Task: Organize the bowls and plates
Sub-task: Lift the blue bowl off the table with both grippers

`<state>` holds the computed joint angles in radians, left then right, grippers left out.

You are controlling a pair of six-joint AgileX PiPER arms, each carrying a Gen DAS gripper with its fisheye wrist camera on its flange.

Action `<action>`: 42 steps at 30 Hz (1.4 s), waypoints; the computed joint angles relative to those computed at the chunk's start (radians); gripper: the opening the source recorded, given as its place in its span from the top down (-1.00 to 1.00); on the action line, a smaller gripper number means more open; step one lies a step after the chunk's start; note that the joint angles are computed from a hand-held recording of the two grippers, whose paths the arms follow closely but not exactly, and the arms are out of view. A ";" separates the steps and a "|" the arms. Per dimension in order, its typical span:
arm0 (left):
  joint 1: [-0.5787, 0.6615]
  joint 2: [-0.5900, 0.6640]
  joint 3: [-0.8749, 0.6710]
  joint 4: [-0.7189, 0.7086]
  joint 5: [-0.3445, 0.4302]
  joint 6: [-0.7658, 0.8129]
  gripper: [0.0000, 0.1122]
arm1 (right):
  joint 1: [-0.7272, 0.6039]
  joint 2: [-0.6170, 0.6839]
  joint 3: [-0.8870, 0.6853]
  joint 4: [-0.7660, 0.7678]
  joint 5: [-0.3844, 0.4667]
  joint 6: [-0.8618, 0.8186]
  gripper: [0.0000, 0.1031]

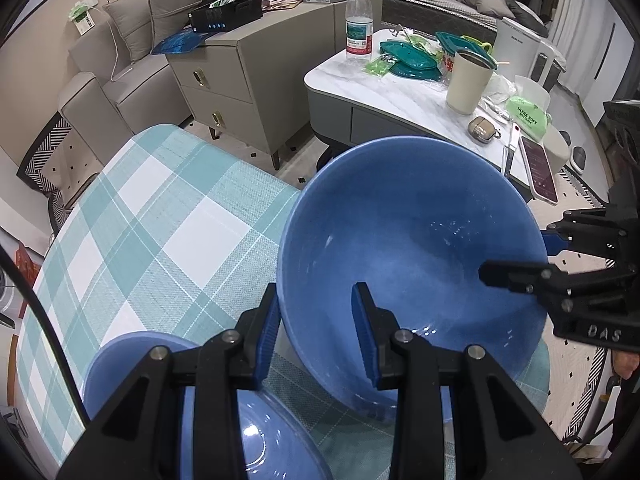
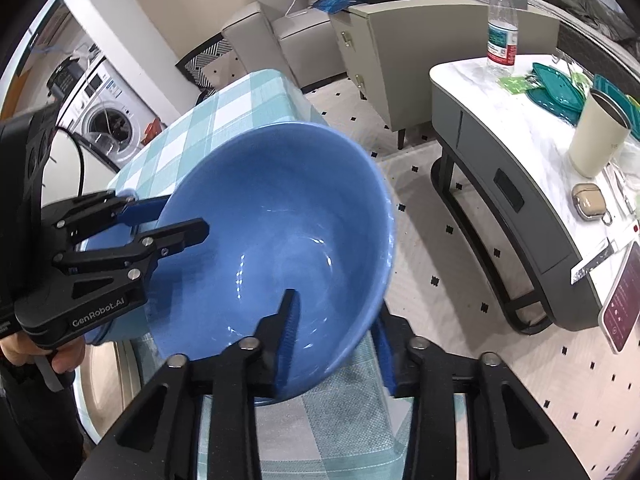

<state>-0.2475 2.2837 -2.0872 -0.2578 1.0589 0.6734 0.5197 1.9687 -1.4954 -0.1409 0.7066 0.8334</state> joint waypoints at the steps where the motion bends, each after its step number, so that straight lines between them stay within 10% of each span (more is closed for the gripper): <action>1: 0.000 -0.004 0.003 0.000 -0.001 0.001 0.39 | -0.001 -0.002 0.000 -0.003 0.002 0.002 0.41; 42: 0.047 -0.147 0.105 -0.080 -0.047 0.043 0.39 | 0.056 -0.053 -0.101 -0.125 0.130 0.063 0.49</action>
